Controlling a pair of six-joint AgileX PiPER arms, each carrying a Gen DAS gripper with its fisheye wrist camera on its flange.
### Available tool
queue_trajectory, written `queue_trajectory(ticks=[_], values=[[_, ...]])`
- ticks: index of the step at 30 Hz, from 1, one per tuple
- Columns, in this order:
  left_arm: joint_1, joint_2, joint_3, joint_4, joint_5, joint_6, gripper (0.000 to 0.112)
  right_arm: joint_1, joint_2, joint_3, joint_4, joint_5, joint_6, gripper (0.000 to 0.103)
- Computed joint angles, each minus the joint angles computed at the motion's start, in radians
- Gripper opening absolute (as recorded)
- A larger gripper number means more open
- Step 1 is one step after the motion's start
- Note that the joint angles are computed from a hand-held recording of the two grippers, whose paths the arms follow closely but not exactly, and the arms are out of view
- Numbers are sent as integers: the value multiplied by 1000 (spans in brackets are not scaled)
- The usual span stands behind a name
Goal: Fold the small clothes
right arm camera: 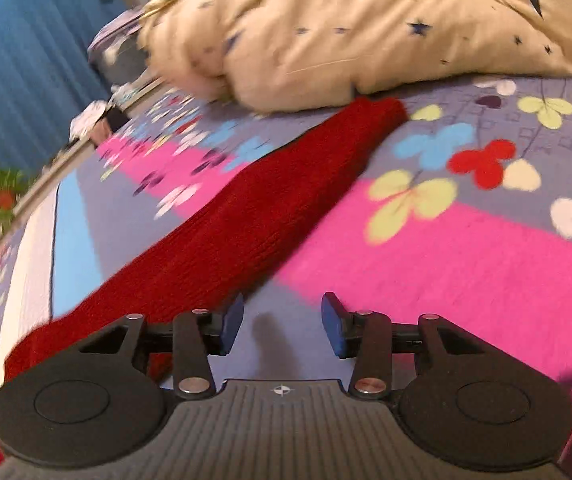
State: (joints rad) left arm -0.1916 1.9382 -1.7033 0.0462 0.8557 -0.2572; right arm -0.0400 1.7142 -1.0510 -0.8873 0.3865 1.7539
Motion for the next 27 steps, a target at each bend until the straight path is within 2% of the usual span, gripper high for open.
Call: queue_trajectory(ticks=[2,4,7,9,11,12,13,14,15,17,19,20,21,23,25,27], values=[[1,-2,4,0,-2,4,59,-85,23,-1,-2,-105,-24,45],[0,-2,4,2,-4,9,60,-149,38,-4,22,-174,-27,45],[-5,0,-2,16,-2,10,61,-233,89,-48,214,-246,-164,45],[-12,7,-9,33,-2,8,61,-232,136,-123,262,-178,-274,45],[-19,13,-14,50,-3,5,61,-200,183,-203,227,-87,-346,45],[-19,14,-15,51,-3,4,61,-186,200,-236,216,-47,-358,41],[-17,13,-15,48,-3,8,61,-179,217,-265,224,-20,-371,33],[-14,13,-16,40,-2,13,61,-162,236,-298,195,16,-344,17],[-10,13,-19,31,3,19,61,-129,252,-339,125,92,-296,13],[-2,16,-32,13,18,27,61,-19,282,-441,-75,292,-241,12],[2,18,-44,4,34,29,61,127,343,-548,-274,489,-253,11],[5,19,-49,-3,42,32,61,210,372,-604,-361,552,-294,11],[8,20,-55,-7,49,32,61,284,383,-632,-436,575,-306,11],[13,16,-62,-14,59,31,61,445,381,-643,-592,530,-331,11],[24,9,-65,-20,61,24,61,588,380,-644,-698,455,-345,12],[44,0,-73,-45,67,16,61,726,399,-674,-702,358,-390,13]])
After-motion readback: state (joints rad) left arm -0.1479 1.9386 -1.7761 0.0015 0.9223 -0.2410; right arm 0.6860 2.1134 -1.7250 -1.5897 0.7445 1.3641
